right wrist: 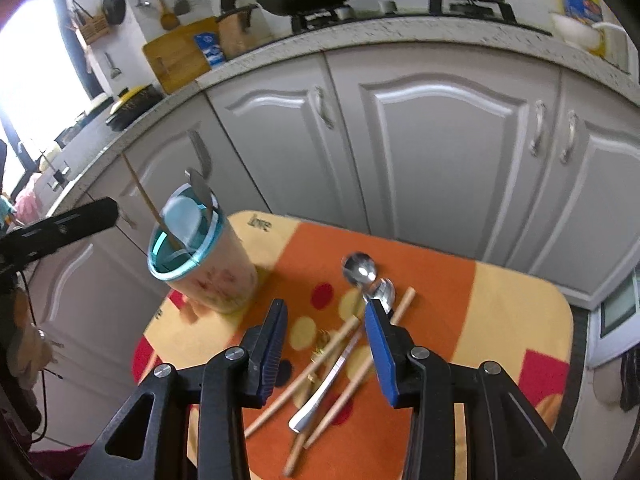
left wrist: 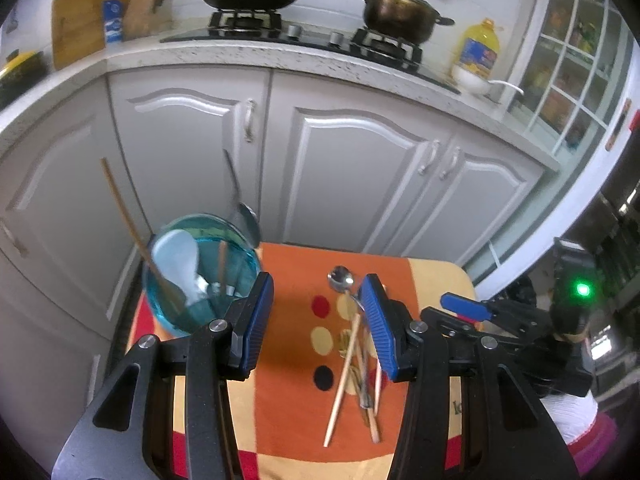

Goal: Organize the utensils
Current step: 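Move both open tools back over the remaining utensils on the cloth, then close left gripper on a wooden chopstick while right gripper grasps another chopstick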

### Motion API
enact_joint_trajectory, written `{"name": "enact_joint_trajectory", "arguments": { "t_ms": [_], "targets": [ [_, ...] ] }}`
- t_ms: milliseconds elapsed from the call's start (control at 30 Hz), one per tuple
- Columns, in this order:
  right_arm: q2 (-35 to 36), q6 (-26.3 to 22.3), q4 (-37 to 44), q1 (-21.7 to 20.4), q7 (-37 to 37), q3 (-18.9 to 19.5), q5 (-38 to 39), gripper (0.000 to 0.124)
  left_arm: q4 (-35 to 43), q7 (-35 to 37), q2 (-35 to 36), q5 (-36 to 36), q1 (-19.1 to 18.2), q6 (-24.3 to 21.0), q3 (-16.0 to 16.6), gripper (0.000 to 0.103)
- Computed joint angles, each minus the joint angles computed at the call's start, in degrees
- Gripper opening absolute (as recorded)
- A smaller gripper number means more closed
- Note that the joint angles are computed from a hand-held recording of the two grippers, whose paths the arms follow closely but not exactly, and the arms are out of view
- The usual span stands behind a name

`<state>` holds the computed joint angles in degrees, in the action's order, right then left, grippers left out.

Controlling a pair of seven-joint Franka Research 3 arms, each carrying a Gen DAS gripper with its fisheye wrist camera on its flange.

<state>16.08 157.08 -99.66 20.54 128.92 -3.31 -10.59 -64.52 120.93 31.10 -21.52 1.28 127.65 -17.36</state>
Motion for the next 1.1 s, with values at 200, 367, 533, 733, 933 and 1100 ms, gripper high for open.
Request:
{"name": "enact_joint_trajectory", "arguments": {
  "t_ms": [200,367,533,733,933,1100],
  "targets": [
    [-0.3,-0.2,-3.0,-1.5,-1.2,0.8,3.5,0.038,-4.3,1.7,-1.7,0.4,-0.6,-0.2,-0.2,0.045],
    [0.5,0.4,-4.9,-2.4,-2.6,1.3,6.8,0.038,-7.5,3.1,-2.4,1.2,-1.5,-0.7,0.0,0.045],
    [2.5,0.4,-4.2,-3.0,-3.7,1.1,9.4,0.038,-7.9,2.9,-0.9,3.5,-3.1,-1.9,0.4,0.045],
    [5.6,0.1,-1.6,-4.9,-7.5,2.1,14.8,0.036,-3.3,2.6,3.9,6.0,-4.9,-6.1,0.2,0.045],
    [10.5,-3.4,5.0,-5.8,-10.2,1.3,17.0,0.031,4.5,0.2,10.0,10.1,-7.2,-10.3,1.1,0.045],
    [15.8,-7.1,11.9,-6.6,-10.6,0.8,18.0,0.030,10.1,-1.2,13.9,12.3,-8.5,-12.8,1.5,0.045]
  ]
}}
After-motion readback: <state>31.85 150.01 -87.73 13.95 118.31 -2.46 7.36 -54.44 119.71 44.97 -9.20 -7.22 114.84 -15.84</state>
